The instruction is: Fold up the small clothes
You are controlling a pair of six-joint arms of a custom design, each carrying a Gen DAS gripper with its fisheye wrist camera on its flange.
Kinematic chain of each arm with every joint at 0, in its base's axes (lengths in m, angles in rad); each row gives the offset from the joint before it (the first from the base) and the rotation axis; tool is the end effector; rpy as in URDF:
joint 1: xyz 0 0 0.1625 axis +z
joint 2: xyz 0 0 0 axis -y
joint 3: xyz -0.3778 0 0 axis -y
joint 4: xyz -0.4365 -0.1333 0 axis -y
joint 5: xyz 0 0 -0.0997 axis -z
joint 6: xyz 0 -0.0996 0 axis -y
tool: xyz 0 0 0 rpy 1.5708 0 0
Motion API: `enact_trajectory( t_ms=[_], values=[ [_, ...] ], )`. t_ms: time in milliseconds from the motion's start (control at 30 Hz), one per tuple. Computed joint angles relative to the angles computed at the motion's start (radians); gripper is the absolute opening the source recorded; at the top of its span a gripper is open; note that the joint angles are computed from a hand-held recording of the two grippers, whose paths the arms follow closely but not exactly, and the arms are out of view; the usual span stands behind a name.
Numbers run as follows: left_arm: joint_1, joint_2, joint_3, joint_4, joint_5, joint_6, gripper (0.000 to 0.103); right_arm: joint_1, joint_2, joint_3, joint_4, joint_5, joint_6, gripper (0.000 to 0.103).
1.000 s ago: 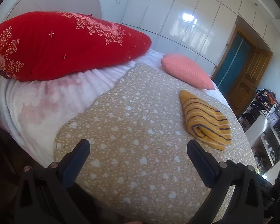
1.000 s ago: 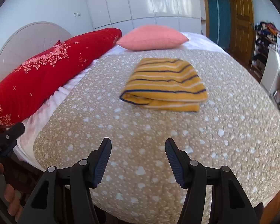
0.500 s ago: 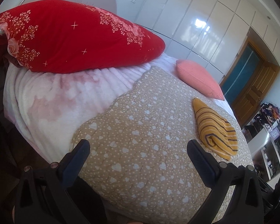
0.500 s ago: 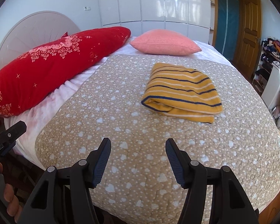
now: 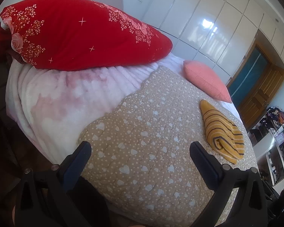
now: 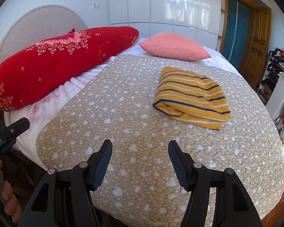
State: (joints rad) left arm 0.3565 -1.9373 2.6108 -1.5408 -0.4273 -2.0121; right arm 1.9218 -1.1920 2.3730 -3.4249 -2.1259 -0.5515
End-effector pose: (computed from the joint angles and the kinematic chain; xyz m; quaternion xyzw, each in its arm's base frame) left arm -0.1609 -0.2989 0.1470 -0.1348 0.7999 -0.5198 0.2679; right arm 0.2259 -0.3819 0.1057 0.3144 -0.8564 0.2901 0.2891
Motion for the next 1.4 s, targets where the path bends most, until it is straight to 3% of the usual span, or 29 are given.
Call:
enact_trajectory(
  t_ms=[133, 400, 667, 1133, 1400],
  values=[
    [0.017, 0.115, -0.044, -0.065, -0.003, 0.050, 0.103, -0.054, -0.049, 0.037, -0.038, 0.028, -0.019, 0.068],
    [0.091, 0.458, -0.173, -0.395, -0.051, 0.356, 0.103, -0.252, -0.242, 0.112, -0.026, 0.154, 0.008, 0.071],
    [0.125, 0.726, -0.330, -0.475, -0.091, 0.516, 0.103, -0.460, -0.388, 0.166, -0.015, 0.290, -0.010, 0.073],
    [0.110, 0.971, -0.531, -0.436, -0.114, 0.627, 0.103, -0.650, -0.517, 0.231, -0.034, 0.474, -0.086, 0.074],
    [0.083, 1.037, -0.579, -0.458, -0.116, 0.704, 0.103, -0.727, -0.599, 0.252, 0.007, 0.544, -0.080, 0.075]
  ],
)
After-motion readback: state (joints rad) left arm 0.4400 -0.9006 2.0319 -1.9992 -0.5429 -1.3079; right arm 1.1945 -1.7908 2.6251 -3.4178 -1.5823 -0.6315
